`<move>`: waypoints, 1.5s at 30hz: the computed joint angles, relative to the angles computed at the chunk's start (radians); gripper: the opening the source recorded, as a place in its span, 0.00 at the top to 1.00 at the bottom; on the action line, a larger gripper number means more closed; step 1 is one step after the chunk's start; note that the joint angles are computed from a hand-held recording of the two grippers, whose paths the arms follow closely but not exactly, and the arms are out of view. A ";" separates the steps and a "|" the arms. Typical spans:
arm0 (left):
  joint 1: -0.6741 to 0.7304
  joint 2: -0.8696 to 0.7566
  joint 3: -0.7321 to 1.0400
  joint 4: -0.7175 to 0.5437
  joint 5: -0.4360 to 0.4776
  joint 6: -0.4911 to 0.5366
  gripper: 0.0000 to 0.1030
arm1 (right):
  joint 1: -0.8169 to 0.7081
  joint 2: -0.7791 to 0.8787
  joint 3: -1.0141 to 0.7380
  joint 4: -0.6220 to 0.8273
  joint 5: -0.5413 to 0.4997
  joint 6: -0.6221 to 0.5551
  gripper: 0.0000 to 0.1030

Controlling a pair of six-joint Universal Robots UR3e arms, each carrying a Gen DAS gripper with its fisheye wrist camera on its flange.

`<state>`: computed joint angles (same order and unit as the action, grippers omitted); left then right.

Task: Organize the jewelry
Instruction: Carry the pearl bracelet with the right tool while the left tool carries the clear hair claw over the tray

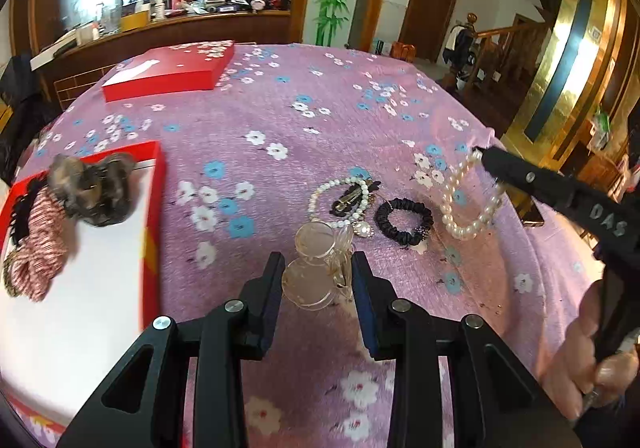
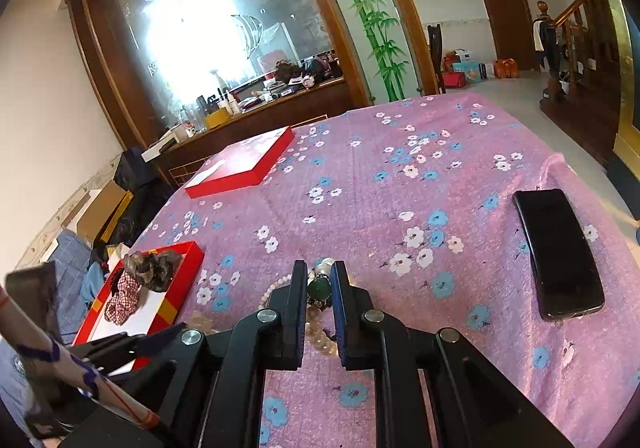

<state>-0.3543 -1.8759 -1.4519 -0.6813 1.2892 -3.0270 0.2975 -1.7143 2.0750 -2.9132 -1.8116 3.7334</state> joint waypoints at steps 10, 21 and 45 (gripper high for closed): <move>0.171 0.186 -0.158 -0.003 -0.063 0.028 0.69 | 0.064 0.040 -0.098 0.053 0.034 0.020 0.88; 0.452 0.310 -0.283 -0.045 -0.156 0.088 0.69 | 0.190 0.253 -0.422 0.178 0.070 -0.018 0.88; 0.403 0.087 -0.097 -0.083 -0.042 0.065 0.69 | 0.208 1.099 -1.707 0.786 0.266 -0.067 0.87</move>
<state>0.0490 -1.7885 -1.5489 -0.7644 1.2477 -2.9625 0.5059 -0.6148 0.3677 -2.1273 -1.5461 3.6664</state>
